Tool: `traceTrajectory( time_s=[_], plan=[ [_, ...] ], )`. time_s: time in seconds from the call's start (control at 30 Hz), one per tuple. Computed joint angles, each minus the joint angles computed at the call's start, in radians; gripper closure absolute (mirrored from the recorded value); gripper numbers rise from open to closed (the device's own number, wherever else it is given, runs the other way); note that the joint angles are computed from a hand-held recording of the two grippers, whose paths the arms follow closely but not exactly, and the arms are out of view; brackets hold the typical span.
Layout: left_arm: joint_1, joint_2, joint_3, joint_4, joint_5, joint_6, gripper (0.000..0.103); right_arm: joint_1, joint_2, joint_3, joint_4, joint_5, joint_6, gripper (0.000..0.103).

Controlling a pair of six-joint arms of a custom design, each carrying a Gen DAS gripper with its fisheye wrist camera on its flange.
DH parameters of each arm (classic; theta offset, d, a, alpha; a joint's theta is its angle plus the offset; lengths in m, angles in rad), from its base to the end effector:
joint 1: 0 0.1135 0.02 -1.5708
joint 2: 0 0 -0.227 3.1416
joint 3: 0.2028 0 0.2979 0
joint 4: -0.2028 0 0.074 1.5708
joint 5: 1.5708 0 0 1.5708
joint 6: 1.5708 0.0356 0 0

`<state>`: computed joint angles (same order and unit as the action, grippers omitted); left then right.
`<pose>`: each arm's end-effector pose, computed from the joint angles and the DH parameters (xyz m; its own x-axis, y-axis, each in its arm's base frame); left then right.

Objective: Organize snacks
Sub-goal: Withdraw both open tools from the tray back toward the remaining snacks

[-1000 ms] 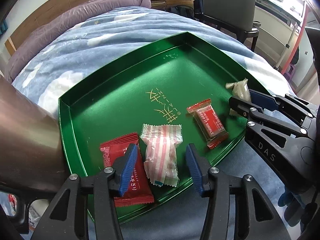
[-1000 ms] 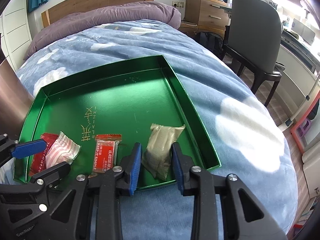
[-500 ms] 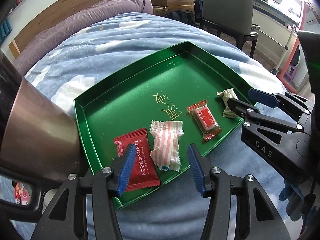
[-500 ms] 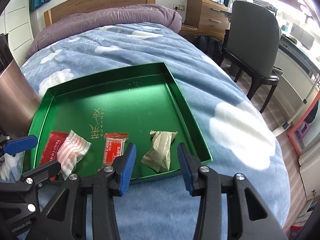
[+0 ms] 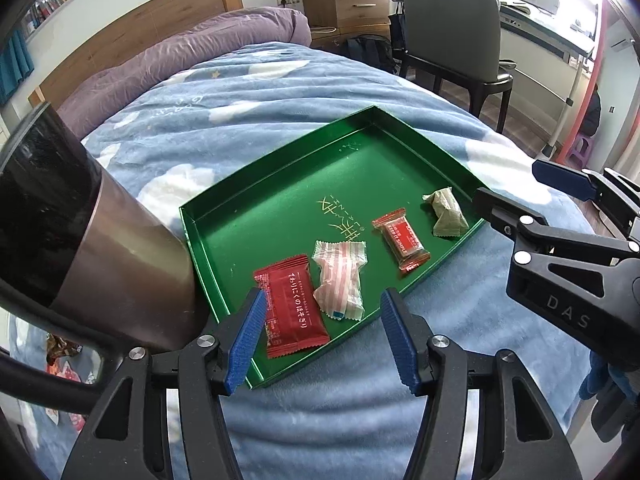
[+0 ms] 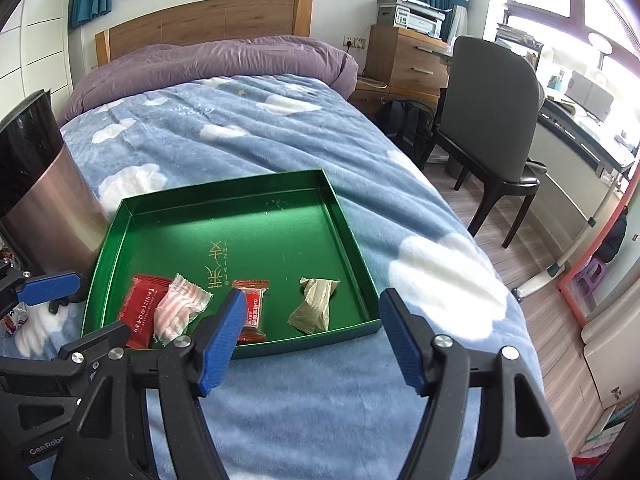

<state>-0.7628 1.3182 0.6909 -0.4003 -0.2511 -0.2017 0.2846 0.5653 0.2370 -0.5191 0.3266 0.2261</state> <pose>0.2163 -0.1945 0.1177 -0.7218 0.4215 -0.5490 0.4408 0.8915 0.1048 0.1905 0.0438 0.1171 -0.7150 0.0121 -0.6990 0.1008 0.9912 -0.0860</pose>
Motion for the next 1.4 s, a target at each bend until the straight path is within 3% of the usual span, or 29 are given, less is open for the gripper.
traceTrajectory(
  time_s=[0.1, 0.3, 0.67, 0.9, 1.07, 1.2, 1.33, 1.4],
  plan=[
    [-0.01, -0.069, -0.022, -0.031, -0.012, 0.002, 0.05, 0.033, -0.094, -0.005, -0.082, 0.037, 0.021, 0.001],
    [-0.01, -0.187, -0.035, -0.098, -0.02, 0.011, 0.05, 0.124, -0.222, 0.026, -0.23, 0.113, 0.072, 0.0],
    [0.029, -0.395, -0.022, -0.233, -0.009, 0.041, 0.05, 0.266, -0.299, 0.111, -0.388, 0.23, 0.171, 0.0],
    [0.036, -0.58, -0.035, -0.347, -0.017, 0.067, 0.05, 0.427, -0.305, 0.194, -0.505, 0.345, 0.296, 0.0],
    [0.085, -0.788, -0.055, -0.479, -0.003, 0.127, 0.05, 0.65, -0.222, 0.304, -0.63, 0.49, 0.482, 0.0],
    [0.185, -0.939, -0.072, -0.575, 0.054, 0.185, 0.05, 0.875, -0.088, 0.42, -0.772, 0.621, 0.735, 0.0],
    [0.426, -1.118, -0.095, -0.695, 0.208, 0.309, 0.05, 1.061, 0.054, 0.516, -0.916, 0.709, 1.008, 0.0],
    [0.608, -1.182, -0.103, -0.748, 0.334, 0.403, 0.05, 1.143, 0.131, 0.565, -0.981, 0.741, 1.137, 0.0]
  ],
)
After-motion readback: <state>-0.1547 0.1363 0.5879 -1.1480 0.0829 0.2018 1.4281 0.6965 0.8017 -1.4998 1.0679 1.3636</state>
